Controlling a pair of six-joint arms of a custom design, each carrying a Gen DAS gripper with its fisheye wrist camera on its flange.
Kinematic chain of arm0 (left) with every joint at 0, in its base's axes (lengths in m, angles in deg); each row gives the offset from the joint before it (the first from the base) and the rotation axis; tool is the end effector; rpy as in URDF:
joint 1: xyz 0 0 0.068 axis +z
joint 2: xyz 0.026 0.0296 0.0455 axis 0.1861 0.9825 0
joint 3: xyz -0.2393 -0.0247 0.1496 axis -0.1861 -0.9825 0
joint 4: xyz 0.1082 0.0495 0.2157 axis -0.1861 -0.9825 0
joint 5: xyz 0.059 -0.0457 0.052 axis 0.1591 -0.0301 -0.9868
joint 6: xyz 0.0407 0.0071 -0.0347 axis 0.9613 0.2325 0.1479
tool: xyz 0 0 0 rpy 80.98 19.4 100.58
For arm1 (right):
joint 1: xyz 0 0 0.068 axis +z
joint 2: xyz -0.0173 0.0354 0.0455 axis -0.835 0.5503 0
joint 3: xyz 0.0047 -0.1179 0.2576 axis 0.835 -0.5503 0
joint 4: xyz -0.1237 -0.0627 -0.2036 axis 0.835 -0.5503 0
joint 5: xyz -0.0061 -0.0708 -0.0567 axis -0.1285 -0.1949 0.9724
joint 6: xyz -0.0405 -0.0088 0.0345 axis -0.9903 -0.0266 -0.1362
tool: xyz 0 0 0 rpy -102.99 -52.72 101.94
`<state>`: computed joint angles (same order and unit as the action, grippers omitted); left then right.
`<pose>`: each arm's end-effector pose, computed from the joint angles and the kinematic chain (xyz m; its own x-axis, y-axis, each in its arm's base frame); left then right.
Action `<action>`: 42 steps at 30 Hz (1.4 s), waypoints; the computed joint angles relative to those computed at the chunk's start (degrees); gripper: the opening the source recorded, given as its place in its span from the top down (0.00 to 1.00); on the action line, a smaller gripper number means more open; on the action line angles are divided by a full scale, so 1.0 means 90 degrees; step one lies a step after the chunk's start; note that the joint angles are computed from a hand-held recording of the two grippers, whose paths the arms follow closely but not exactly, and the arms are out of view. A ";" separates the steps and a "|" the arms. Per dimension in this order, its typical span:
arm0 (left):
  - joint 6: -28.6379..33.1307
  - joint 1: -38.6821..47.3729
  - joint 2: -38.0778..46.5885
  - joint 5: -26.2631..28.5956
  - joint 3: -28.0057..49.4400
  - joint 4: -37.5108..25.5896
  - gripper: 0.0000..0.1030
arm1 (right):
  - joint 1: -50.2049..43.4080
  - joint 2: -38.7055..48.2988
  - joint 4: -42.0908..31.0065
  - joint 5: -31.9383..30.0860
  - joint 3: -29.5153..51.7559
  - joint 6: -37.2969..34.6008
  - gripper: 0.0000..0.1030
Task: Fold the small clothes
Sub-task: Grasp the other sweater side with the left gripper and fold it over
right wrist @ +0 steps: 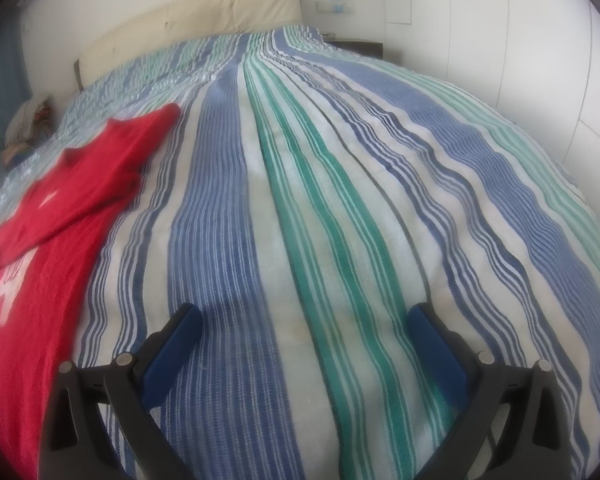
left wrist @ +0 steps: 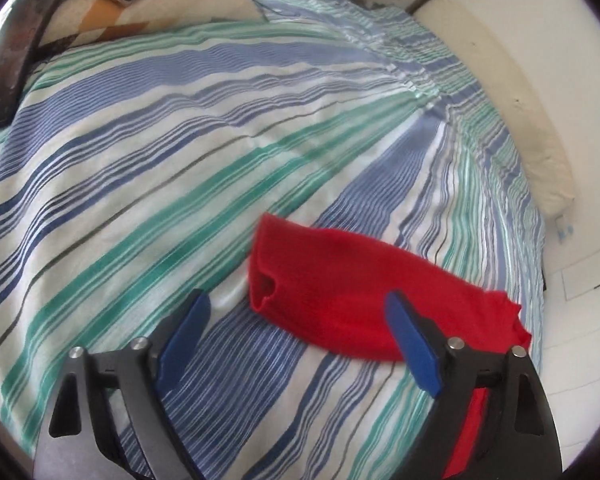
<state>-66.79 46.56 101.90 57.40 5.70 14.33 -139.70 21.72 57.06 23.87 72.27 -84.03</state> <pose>0.3755 0.2470 0.0894 -0.8128 -0.4541 -0.3650 -0.2526 0.8392 -0.4816 0.0374 -0.1578 0.0763 -0.5724 0.4679 -0.6733 0.6021 0.7973 0.0422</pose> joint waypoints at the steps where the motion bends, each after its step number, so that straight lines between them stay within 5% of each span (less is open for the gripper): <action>1: 0.0052 -0.0074 0.0194 -0.0007 0.0326 -0.0295 0.34 | 0.0019 0.0004 0.0023 0.0017 -0.0009 0.0012 0.01; 3: 0.0020 -0.0179 0.0422 -0.0090 0.0639 -0.0544 0.56 | 0.0019 0.0002 0.0029 0.0017 -0.0017 0.0011 0.01; 5: -0.0017 -0.0284 0.0491 -0.0318 0.0786 -0.0641 0.97 | 0.0026 -0.0006 0.0032 0.0024 -0.0024 0.0017 0.01; 11: 0.0124 -0.0898 -0.1414 -0.0106 -0.0801 0.0233 0.97 | 0.0086 0.0028 0.0075 0.0094 -0.0013 0.0049 0.01; 16: 0.0393 -0.2514 -0.3152 0.0329 -0.1348 0.0046 0.97 | 0.0239 0.0040 0.0195 0.0296 -0.0044 0.0122 0.00; 20: 0.0261 -0.4234 -0.3595 0.0197 -0.1204 -0.0173 0.97 | 0.0239 0.0028 0.0177 0.0295 -0.0040 0.0122 0.00; 24: 0.0173 -0.5745 -0.3463 -0.0195 -0.1450 0.0330 0.97 | 0.0239 0.0028 0.0177 0.0295 -0.0040 0.0122 0.00; 27: 0.0159 -0.6401 -0.2947 -0.0029 -0.1485 0.0423 0.89 | 0.0236 0.0025 0.0167 0.0285 -0.0038 0.0123 0.00; 29: -0.0116 -0.6695 -0.2726 -0.0421 -0.1619 0.0577 0.42 | 0.0218 0.0002 0.0117 0.0266 -0.0028 0.0107 0.00; 31: -0.0466 -0.6645 -0.2769 -0.0573 -0.2025 0.1061 0.30 | 0.0196 -0.0012 0.0073 0.0246 -0.0015 0.0089 0.00; 36: -0.0375 -0.5642 -0.3061 -0.0359 -0.2760 0.1284 0.26 | 0.0194 -0.0019 0.0046 0.0247 -0.0005 0.0084 0.00; 42: 0.1076 -0.3943 -0.3766 -0.1611 -0.3787 0.2011 0.19 | 0.0272 -0.0056 0.0056 0.0369 -0.0024 0.0104 0.00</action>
